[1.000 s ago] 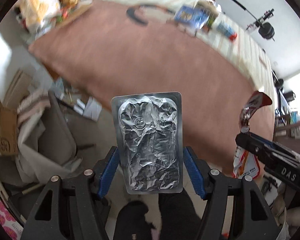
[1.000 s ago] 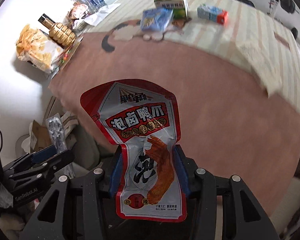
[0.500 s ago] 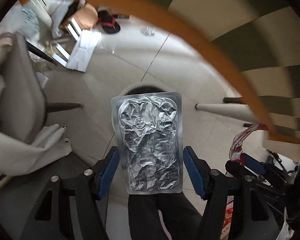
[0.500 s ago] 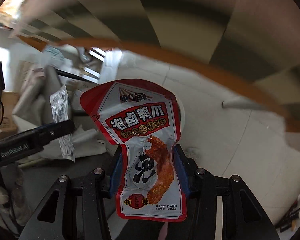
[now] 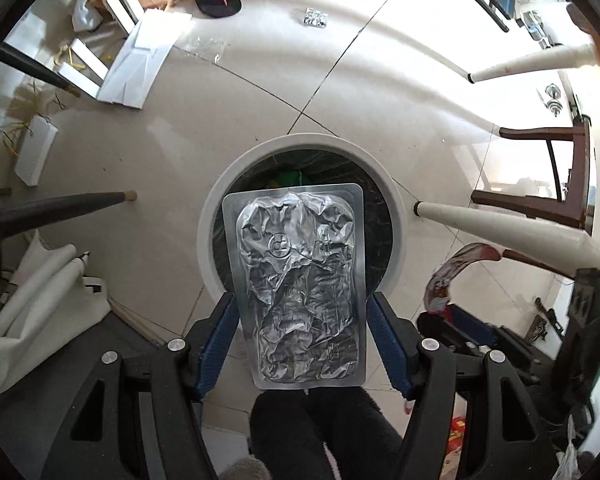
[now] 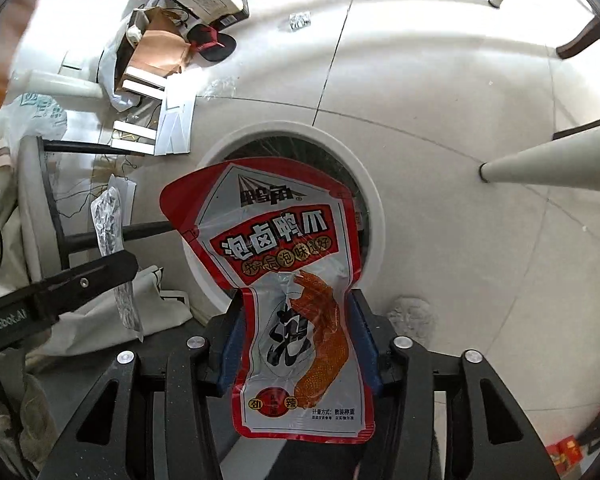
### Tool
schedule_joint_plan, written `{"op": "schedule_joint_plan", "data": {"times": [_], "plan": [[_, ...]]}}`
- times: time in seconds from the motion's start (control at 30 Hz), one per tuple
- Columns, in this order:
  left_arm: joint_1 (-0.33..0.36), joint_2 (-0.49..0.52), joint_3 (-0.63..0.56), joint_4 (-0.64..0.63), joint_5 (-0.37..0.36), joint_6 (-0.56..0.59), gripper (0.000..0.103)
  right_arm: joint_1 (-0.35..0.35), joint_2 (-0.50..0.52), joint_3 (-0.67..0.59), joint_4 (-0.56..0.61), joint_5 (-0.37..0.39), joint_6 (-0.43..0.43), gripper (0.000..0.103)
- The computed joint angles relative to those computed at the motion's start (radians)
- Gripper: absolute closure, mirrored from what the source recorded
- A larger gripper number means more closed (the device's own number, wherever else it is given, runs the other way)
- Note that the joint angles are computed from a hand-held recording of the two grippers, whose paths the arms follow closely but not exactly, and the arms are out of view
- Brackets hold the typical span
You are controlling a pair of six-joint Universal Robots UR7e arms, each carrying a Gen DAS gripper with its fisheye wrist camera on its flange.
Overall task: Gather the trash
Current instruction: 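Carry both items over the white bin and open both tools, then move both tools back over the table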
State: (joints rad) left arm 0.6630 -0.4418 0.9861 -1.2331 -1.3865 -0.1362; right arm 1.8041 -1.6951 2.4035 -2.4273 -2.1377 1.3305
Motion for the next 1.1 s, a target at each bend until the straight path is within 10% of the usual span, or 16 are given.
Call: {"op": "schedule_joint_plan", "data": {"times": [0.13,0.2,0.33,0.6,1.1], "plan": [[-0.002,-0.005,0.023,-0.04,0.029,0.002,0.025,-0.052,0.016,0.059,-0.138,0.016,-0.068,0.044],[-0.006,-0.015,0.044,-0.063,0.063,0.002,0.0,-0.065,0.024,0.069,-0.171,0.012,-0.081,0.037],[-0.012,-0.039,0.08,-0.095,0.129,0.008,0.0,-0.052,0.037,0.031,-0.054,-0.034,-0.022,0.0],[-0.036,-0.129,0.215,-0.227,0.303,0.057,0.0,-0.005,0.063,-0.067,0.266,-0.091,0.158,0.0],[-0.054,-0.199,0.198,-0.118,0.33,0.006,0.0,0.139,0.101,-0.221,0.546,-0.101,0.336,0.0]]}}
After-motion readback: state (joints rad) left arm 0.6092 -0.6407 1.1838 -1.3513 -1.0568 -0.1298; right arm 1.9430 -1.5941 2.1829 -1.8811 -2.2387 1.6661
